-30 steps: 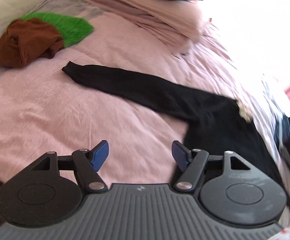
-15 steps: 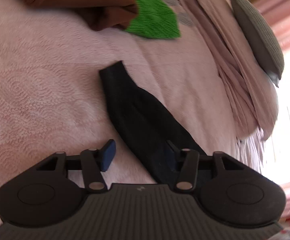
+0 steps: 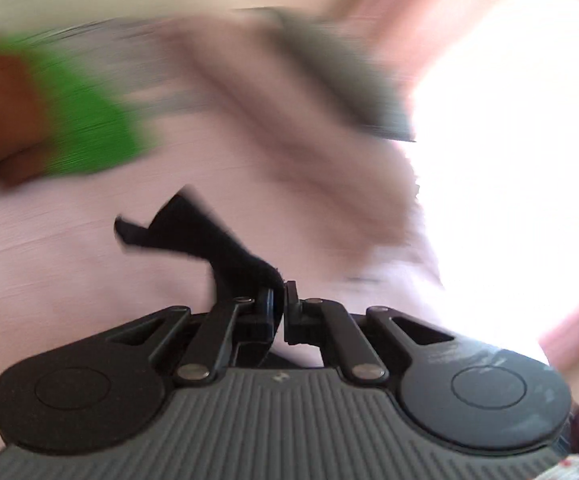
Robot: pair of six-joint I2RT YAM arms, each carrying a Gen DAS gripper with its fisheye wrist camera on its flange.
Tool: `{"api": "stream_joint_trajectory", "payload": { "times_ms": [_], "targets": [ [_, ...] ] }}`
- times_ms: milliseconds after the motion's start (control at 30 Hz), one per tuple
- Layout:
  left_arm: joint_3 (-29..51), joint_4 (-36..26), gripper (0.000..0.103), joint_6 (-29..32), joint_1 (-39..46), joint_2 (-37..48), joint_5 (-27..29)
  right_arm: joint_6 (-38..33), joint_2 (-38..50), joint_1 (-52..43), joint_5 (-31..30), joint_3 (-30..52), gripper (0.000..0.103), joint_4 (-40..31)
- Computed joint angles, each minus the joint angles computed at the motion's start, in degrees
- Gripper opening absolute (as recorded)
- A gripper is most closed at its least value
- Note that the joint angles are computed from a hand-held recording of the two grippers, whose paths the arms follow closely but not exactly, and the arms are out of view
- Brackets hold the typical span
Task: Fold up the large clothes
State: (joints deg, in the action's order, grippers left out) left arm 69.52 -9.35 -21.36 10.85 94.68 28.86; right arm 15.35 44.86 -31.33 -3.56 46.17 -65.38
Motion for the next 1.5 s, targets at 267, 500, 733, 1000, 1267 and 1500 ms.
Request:
{"api": "stream_joint_trajectory", "payload": {
  "times_ms": [267,500,733,1000,1267,1500],
  "targets": [
    [-5.0,6.0,0.033,-2.0,-35.2,-9.4,7.3,-21.3,3.5,-31.9,-14.1,4.6,0.061,-0.4],
    [-11.9,-6.4,0.035,10.5,-45.4,-3.5,-9.4,-27.8,7.5,-38.9,-21.6,1.9,0.061,3.8],
    [-13.2,-10.6,0.037,23.1,-27.5,-3.2,-15.6,-11.5,13.4,-24.5,-35.0,-6.6,0.061,23.6],
    [-7.8,-11.1,0.038,21.8,-21.1,3.1,-12.6,17.0,36.8,-2.1,-27.6,-9.1,0.034,54.3],
    [-10.3,-7.7,0.041,28.9,-23.1,3.8,-13.0,12.2,18.8,3.6,-17.6,-17.5,0.004,65.6],
    [-11.5,-4.5,0.039,33.2,-25.3,5.3,-16.2,5.7,21.3,-0.4,-13.7,-18.4,0.005,56.9]
  ]
}}
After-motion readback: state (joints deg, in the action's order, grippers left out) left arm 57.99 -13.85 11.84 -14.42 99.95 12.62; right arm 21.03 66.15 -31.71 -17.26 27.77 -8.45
